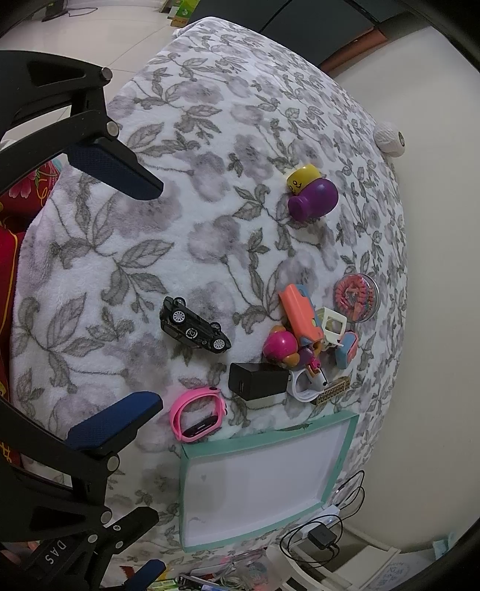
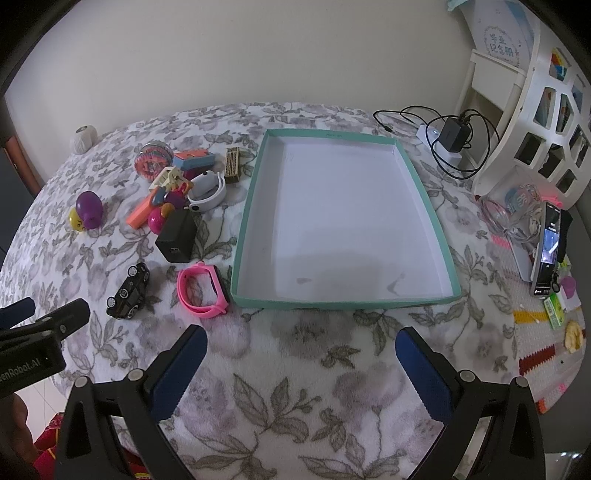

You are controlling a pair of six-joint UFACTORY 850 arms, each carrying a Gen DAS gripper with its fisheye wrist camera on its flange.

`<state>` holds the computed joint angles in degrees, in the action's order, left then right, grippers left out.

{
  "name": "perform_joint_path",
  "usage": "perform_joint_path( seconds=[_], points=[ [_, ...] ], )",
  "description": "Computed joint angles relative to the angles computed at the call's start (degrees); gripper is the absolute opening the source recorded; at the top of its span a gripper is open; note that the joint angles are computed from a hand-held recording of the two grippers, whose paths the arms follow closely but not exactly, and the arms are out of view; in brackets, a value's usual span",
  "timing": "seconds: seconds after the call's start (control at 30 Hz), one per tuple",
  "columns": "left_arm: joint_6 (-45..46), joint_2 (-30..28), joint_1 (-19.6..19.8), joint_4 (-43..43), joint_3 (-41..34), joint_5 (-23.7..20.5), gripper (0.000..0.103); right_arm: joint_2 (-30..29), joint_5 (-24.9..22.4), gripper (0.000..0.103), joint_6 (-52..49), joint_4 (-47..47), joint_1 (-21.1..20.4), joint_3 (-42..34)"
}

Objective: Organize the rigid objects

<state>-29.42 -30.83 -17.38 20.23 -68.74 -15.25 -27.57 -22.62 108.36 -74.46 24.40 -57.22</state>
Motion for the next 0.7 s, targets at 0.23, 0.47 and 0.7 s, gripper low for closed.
perform_joint_path(
  seconds=[0.23, 0.47, 0.7],
  points=[
    [-1.0, -0.1, -0.3, 0.7, -0.1, -0.1, 0.103, 0.0, 0.0, 0.103, -0.3, 0.2, 0.0, 0.0],
    [-1.5, -0.2, -0.5, 1.1, -0.3, -0.4, 0.103, -0.1, 0.0, 0.103, -0.5, 0.5, 0.0, -0.1],
    [-1.5, -0.2, -0.6, 1.2, -0.4, -0.5, 0.103, -0.1, 0.0, 0.103, -0.7, 0.6, 0.0, -0.1]
  ],
)
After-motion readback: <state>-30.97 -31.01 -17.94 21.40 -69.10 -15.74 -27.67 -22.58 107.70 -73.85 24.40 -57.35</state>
